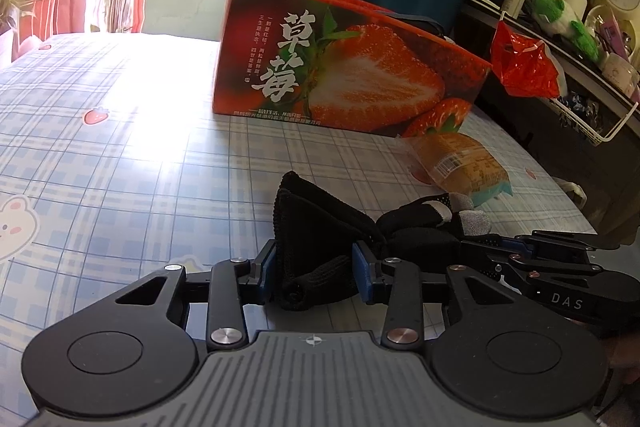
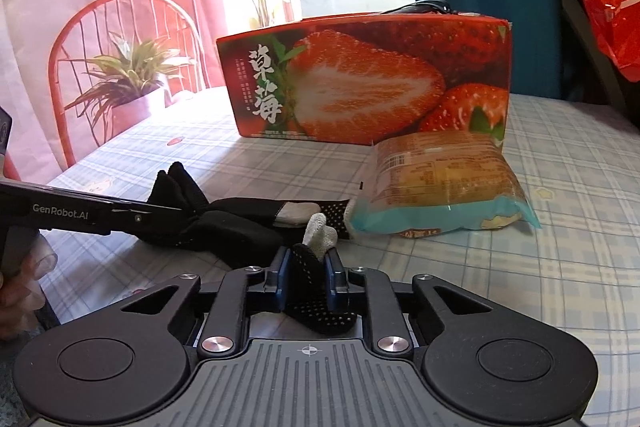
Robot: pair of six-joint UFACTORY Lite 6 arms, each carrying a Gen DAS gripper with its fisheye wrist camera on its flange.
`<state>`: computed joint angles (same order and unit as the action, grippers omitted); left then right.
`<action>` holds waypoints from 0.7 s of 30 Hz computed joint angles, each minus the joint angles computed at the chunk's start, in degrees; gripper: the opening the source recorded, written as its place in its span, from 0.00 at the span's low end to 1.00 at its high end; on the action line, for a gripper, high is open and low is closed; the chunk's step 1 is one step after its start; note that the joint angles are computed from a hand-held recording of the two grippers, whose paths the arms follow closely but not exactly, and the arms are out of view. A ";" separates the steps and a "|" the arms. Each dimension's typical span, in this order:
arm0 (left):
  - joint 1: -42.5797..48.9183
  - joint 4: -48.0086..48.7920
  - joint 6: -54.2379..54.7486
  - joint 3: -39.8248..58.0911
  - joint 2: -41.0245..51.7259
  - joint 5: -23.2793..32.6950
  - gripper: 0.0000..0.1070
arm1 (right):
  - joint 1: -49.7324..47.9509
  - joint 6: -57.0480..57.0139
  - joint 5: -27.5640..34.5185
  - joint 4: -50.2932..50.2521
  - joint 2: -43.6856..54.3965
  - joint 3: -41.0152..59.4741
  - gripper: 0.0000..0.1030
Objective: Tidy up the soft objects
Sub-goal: 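Close both grippers on the glove, lift it and carry it over the box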
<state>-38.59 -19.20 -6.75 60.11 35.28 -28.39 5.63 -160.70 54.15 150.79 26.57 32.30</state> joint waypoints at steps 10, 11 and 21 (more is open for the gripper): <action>0.07 0.53 -0.64 -0.33 -0.32 -0.06 0.34 | -0.57 0.47 1.13 -0.81 0.60 -0.21 0.16; 0.44 3.19 -3.06 -0.47 -0.41 0.03 0.25 | -0.73 0.87 1.01 -1.16 0.57 -0.15 0.16; 1.34 7.24 -4.77 -3.22 -6.71 -1.77 0.19 | -4.84 8.79 2.07 -9.66 -4.08 -0.10 0.12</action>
<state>-37.26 -11.96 -11.52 56.88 28.56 -30.16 0.80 -151.90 56.22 141.13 22.49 32.19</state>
